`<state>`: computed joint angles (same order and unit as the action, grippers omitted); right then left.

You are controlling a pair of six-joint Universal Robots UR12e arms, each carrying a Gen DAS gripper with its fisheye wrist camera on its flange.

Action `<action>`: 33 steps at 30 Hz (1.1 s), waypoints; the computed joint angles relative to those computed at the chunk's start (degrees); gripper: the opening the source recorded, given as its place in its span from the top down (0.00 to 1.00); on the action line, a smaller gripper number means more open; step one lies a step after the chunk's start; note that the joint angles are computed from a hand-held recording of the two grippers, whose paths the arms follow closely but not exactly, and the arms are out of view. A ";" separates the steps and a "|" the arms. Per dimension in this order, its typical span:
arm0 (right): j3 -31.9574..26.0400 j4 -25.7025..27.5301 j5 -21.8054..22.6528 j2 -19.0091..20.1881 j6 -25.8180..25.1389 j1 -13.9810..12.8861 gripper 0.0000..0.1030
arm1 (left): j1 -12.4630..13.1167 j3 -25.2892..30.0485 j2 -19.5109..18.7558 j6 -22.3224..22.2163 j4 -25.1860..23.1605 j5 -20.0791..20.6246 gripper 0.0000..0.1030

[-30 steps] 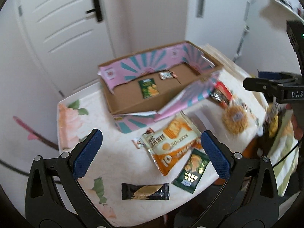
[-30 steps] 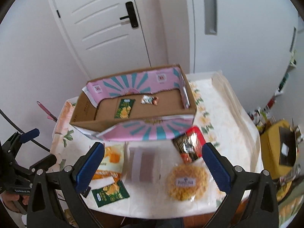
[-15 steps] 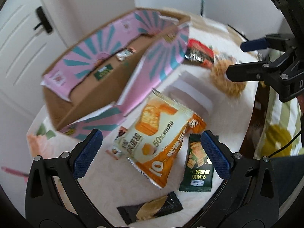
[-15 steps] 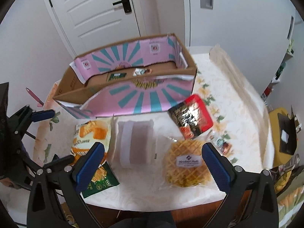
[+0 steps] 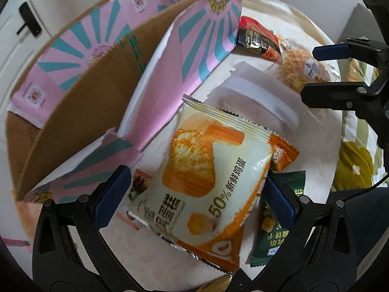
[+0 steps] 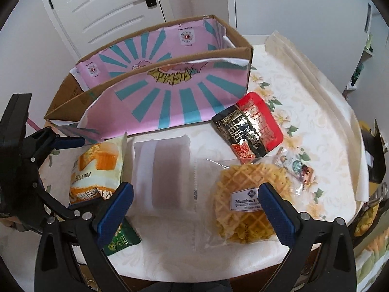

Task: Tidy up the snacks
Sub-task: 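Grasp the orange-white egg cake packet with the left tool while the right grasps the grey packet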

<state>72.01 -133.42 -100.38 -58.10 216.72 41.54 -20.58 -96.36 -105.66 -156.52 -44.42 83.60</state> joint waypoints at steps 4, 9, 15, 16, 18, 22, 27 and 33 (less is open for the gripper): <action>-0.89 -0.10 0.62 0.89 -0.10 0.04 0.01 | 0.11 0.38 -0.53 0.69 -0.92 -0.81 0.01; -2.35 0.18 1.15 2.09 -0.60 0.10 0.01 | 0.61 0.63 -0.67 1.74 -2.17 -3.16 0.25; -3.93 0.50 1.25 3.24 -1.19 0.15 0.01 | 1.09 0.43 -0.17 1.12 -2.32 -3.95 0.32; -4.16 0.61 1.22 3.37 -1.33 0.18 0.01 | 1.12 0.40 -0.04 0.74 -2.39 -3.93 0.32; -4.68 0.91 1.20 3.71 -1.66 0.27 0.01 | 1.24 0.39 0.20 0.06 -2.57 -3.74 0.33; -5.60 1.54 1.70 4.39 -2.37 0.38 0.06 | 1.76 -0.43 1.35 -1.51 -2.76 -3.66 0.33; -7.22 3.70 3.03 5.63 -3.61 0.26 0.24 | 2.42 -2.11 3.07 -3.95 -2.26 -3.57 0.33; -8.35 3.79 3.38 6.89 -5.09 0.56 0.29 | 2.40 -3.26 4.18 -7.22 -1.47 -1.53 0.33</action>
<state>63.66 -129.63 -97.00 -51.21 211.62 42.09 -18.17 -99.63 -101.49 -163.74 -45.89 82.07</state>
